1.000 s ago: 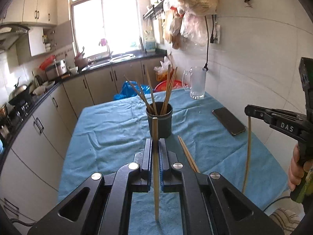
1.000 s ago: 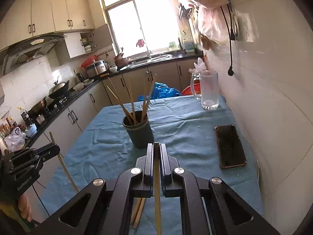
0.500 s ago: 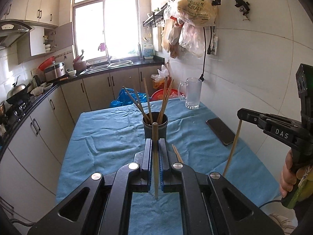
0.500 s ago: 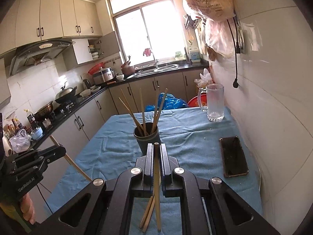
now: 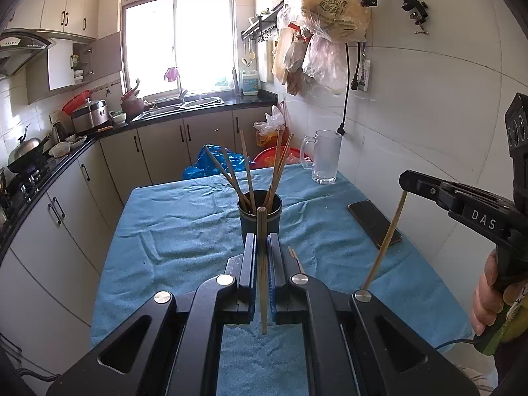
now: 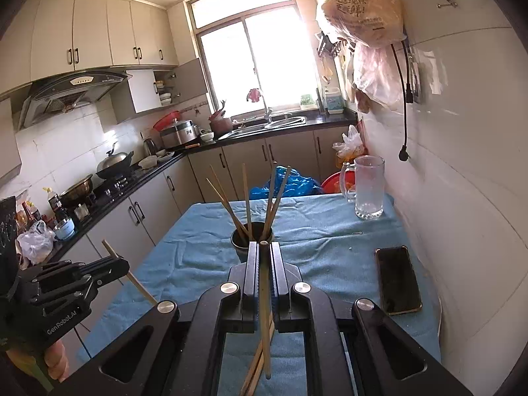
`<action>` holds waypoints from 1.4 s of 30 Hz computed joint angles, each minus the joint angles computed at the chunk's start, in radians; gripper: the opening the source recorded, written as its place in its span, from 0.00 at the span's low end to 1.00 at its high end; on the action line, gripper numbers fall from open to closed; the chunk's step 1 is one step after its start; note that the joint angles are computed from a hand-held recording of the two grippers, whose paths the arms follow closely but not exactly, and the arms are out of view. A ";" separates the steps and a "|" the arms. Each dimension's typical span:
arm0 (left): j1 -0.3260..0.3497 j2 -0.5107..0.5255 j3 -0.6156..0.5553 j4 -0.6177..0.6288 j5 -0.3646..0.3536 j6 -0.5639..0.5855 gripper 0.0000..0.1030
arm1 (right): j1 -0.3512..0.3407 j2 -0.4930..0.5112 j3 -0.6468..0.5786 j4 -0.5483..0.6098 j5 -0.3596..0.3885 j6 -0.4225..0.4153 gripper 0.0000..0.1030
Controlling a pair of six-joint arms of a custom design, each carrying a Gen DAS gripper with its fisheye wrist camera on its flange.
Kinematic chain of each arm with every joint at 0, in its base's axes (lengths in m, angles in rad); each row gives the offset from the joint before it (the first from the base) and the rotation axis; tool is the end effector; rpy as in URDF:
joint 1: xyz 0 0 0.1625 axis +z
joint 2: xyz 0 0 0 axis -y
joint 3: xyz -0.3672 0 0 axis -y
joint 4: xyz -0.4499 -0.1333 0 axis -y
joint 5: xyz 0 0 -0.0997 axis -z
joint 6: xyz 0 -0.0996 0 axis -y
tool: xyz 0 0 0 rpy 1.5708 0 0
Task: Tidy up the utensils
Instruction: 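Lift both held chopsticks and carry them above the grey cup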
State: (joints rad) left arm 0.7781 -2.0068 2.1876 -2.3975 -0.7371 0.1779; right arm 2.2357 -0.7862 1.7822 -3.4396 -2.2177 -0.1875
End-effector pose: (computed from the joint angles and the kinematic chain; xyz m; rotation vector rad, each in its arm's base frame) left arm -0.1448 -0.4334 0.4210 0.7805 2.2193 -1.0541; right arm 0.4457 -0.4498 0.0701 0.6563 -2.3613 1.2892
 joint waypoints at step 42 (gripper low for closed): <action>0.062 0.172 -0.129 -0.056 0.030 0.054 0.05 | 0.001 0.069 -0.140 0.075 -0.006 -0.051 0.06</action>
State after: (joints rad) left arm 0.8405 -1.8350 2.0591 -2.4539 -0.7073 0.2322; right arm 2.2363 -0.7172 1.6421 -3.3648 -2.2238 -0.2384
